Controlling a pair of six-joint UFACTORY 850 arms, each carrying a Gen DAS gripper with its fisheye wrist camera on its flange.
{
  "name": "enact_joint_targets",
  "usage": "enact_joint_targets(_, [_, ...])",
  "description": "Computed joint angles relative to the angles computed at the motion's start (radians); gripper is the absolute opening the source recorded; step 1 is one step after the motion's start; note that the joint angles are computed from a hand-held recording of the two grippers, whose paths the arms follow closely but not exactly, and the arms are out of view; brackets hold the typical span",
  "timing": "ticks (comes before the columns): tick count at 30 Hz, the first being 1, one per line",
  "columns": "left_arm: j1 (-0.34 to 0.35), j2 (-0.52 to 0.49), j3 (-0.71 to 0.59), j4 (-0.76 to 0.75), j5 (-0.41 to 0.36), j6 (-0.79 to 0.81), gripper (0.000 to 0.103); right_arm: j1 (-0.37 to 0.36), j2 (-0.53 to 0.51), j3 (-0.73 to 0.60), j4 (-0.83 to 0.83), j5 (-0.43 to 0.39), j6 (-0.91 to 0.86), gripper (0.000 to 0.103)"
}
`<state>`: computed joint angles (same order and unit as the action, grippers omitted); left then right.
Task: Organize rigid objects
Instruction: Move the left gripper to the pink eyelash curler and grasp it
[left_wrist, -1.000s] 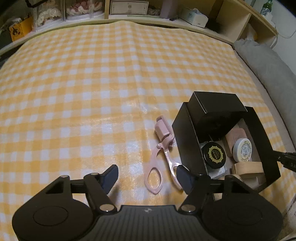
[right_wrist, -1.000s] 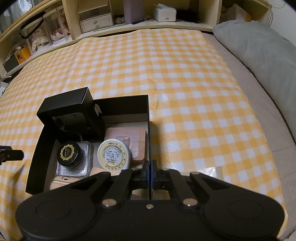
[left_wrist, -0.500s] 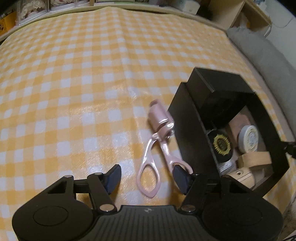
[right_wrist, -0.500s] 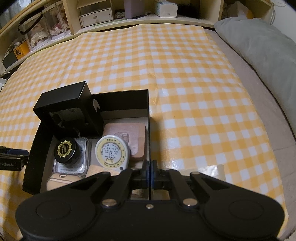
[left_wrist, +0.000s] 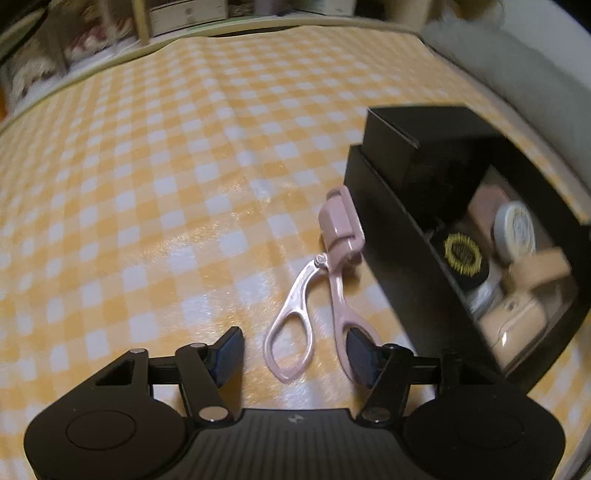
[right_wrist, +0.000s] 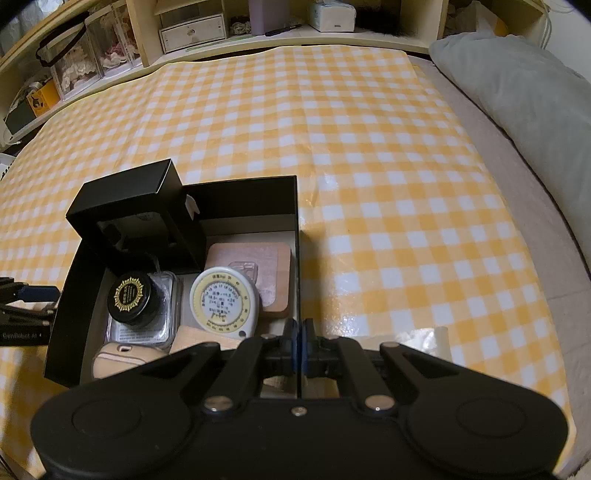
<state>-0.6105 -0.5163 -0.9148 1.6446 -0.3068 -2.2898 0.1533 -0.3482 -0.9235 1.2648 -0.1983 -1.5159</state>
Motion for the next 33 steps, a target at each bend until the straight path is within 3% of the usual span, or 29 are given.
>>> enact_joint_targets(4, [0.001,0.012,0.011,-0.070,-0.007,0.129,0.049,-0.001,0.001,0.001,-0.006,-0.004,0.006,0.003])
enact_joint_targets(12, [0.013,0.057,0.045,-0.261,0.003,0.341,0.042,-0.002,0.000,0.001,0.001,-0.005,-0.004,0.003])
enact_joint_targets(19, [0.023,0.072,0.051,-0.318,0.006,0.286,0.040,-0.006,0.003,0.004,0.013,-0.015,-0.014,0.003])
enact_joint_targets(23, [0.010,0.101,0.062,-0.212,-0.023,0.137,0.005,-0.007,0.003,0.004,0.013,-0.016,-0.015,0.003])
enact_joint_targets(26, [0.014,0.109,0.064,-0.215,-0.009,0.105,0.004,-0.006,0.003,0.005,0.015,-0.015,-0.016,0.004])
enact_joint_targets(31, [0.012,0.091,0.051,-0.343,0.005,0.236,0.004,-0.009,0.004,0.003,0.012,-0.018,-0.015,0.004])
enact_joint_targets(33, [0.015,0.099,0.055,-0.318,0.010,0.191,0.004,-0.009,0.003,0.003,0.011,-0.018,-0.013,0.004])
